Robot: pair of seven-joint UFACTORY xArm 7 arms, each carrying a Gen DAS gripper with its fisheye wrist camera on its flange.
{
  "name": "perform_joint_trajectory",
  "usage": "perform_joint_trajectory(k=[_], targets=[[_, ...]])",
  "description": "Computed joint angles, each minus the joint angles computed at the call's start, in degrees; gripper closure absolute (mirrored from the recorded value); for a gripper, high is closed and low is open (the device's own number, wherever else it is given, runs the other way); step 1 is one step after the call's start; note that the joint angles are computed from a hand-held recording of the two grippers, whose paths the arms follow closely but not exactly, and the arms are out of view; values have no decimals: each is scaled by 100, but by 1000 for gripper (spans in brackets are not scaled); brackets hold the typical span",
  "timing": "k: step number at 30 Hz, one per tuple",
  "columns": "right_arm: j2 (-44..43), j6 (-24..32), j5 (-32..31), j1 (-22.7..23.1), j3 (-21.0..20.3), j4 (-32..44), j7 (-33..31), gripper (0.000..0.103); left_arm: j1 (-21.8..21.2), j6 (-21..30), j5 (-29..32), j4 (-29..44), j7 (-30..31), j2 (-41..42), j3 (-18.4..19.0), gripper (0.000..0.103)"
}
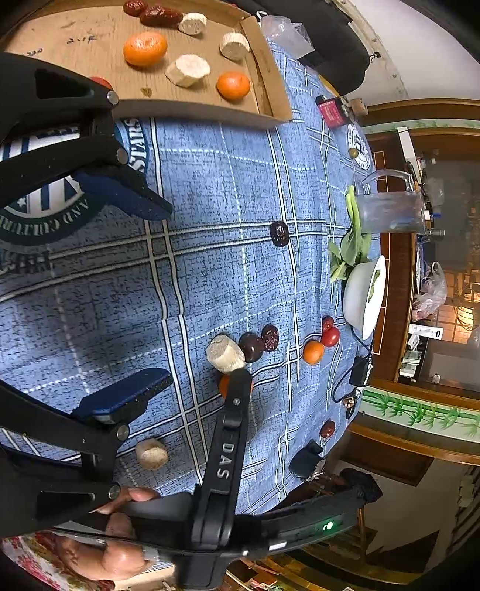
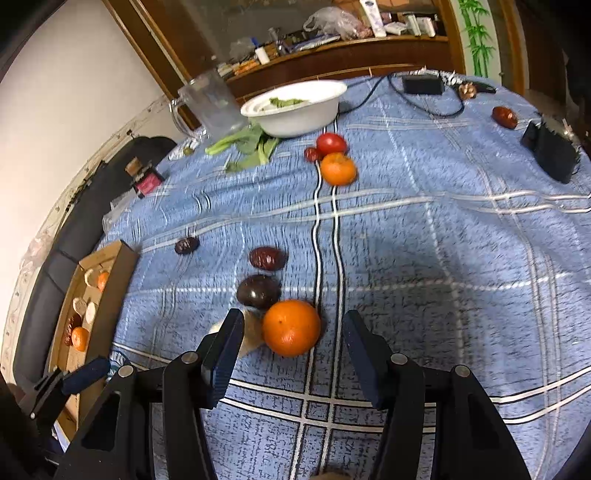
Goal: Organize fruits
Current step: 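Grasp a white yam chunk with the left tool while the right tool grasps an orange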
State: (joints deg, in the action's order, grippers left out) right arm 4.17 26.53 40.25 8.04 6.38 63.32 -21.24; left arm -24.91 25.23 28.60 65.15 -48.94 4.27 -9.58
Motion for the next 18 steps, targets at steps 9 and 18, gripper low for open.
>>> perform_joint_trajectory(k=[9,18], targets=[[-309,-517,-2086,-99,-328,-415,2234,69,-189,45,-35,740,187,675,99,22],[-240,-315,-679,-309,-316,-283,1002,67,-493,172,-634,1944,1148,1750,261,51]])
